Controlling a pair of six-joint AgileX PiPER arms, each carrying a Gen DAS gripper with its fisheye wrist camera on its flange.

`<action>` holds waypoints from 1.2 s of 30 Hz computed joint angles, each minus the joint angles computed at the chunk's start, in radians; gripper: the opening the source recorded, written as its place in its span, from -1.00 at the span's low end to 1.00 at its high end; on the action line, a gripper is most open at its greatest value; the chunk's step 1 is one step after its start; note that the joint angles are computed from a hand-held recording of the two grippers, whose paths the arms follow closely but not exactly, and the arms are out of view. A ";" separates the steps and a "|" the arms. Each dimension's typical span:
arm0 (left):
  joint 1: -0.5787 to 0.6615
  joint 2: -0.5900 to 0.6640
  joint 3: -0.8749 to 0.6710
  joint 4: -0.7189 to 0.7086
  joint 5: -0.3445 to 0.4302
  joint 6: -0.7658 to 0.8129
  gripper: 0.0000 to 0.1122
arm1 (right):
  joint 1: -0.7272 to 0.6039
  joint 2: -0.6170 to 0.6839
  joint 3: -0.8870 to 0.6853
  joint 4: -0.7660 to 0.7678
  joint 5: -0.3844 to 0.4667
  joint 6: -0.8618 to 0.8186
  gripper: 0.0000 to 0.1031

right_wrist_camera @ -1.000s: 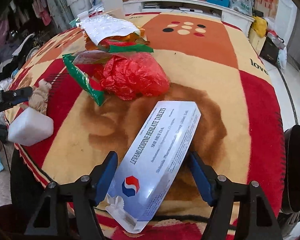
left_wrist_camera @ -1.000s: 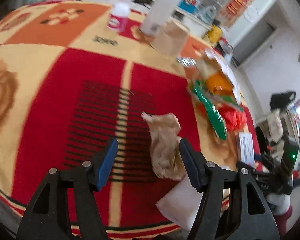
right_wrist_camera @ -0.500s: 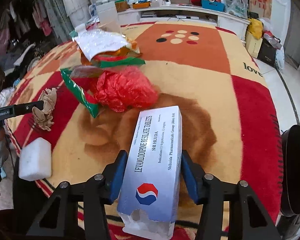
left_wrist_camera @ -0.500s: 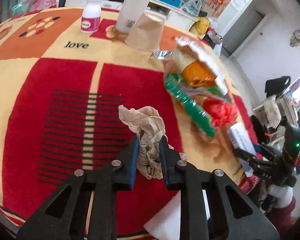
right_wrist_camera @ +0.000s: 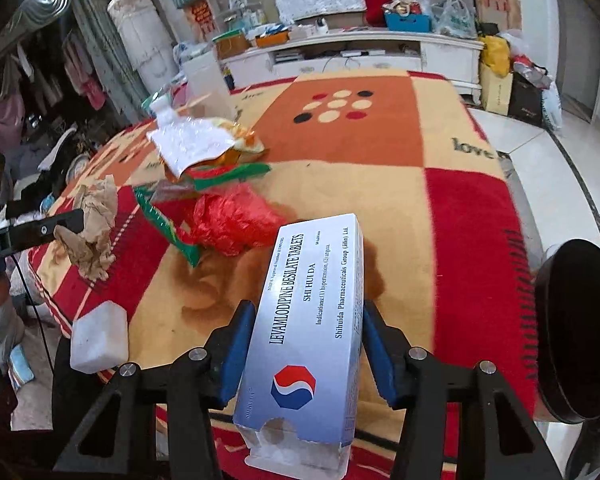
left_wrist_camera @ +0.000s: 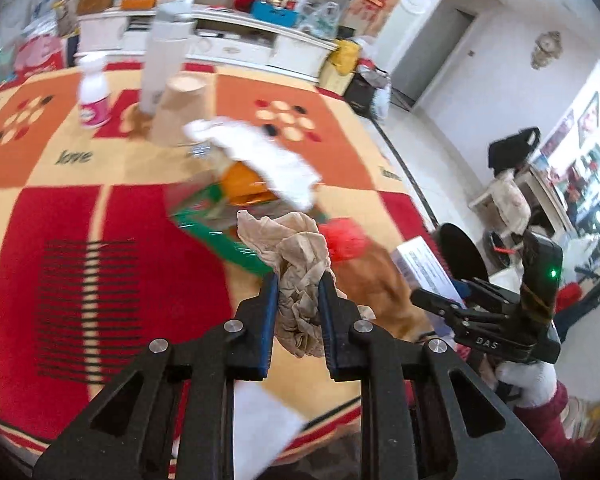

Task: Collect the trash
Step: 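Carry the crumpled paper and the Levamlodipine box over the black bin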

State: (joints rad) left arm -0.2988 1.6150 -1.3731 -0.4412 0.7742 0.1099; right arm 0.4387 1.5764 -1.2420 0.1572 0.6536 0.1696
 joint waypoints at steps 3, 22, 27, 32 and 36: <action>-0.068 0.031 -0.054 0.044 0.005 -0.052 -0.69 | -0.032 -0.040 0.034 0.000 -0.012 0.000 -0.01; -0.389 0.348 -0.515 0.219 0.114 -0.289 -0.69 | -0.357 -0.215 0.229 0.102 -0.035 -0.145 -0.01; -0.435 0.450 -0.666 0.227 0.163 -0.324 -0.69 | -0.435 -0.230 0.248 0.122 -0.028 -0.185 -0.01; -0.467 0.556 -0.833 0.237 0.220 -0.346 -0.69 | -0.516 -0.231 0.263 0.156 -0.022 -0.241 -0.01; -0.484 0.649 -0.978 0.239 0.280 -0.363 -0.69 | -0.564 -0.225 0.274 0.181 -0.020 -0.279 -0.01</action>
State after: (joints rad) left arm -0.7832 2.2638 -2.3508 -0.2027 1.0546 -0.2535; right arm -0.1251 1.3510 -0.9679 0.3387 0.6335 -0.1097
